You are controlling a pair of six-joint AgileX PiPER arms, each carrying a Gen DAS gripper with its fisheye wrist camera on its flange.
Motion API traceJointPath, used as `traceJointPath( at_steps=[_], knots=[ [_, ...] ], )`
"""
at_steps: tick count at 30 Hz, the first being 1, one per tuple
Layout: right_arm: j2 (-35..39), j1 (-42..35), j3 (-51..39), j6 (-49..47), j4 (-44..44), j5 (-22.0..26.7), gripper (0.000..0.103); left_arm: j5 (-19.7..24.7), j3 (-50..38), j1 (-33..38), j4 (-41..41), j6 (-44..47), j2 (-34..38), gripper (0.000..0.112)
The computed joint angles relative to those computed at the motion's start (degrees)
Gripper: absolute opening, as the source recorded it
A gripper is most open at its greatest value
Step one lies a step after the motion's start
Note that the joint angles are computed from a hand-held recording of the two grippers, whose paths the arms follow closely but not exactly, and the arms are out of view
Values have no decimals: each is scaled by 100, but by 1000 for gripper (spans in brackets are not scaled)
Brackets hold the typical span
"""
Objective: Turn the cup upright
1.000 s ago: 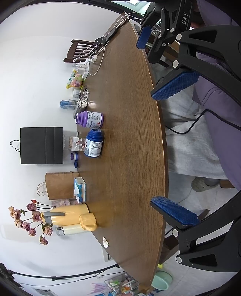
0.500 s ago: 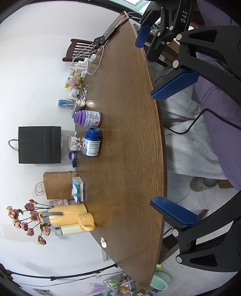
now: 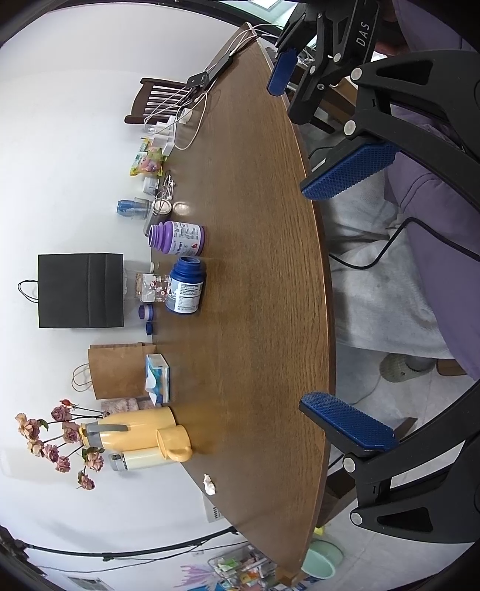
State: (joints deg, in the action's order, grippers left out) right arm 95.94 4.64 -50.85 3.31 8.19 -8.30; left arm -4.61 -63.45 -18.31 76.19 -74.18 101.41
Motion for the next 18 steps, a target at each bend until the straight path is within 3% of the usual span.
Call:
traceJointPath(
  at_steps=[7, 18],
  knots=[
    [8, 4, -5, 89, -96, 3, 84, 16, -120, -12, 1663, -1674, 31, 103],
    [35, 57, -34, -34, 36, 16, 84, -23, -132, 29, 1864, -1881, 62, 103]
  ],
)
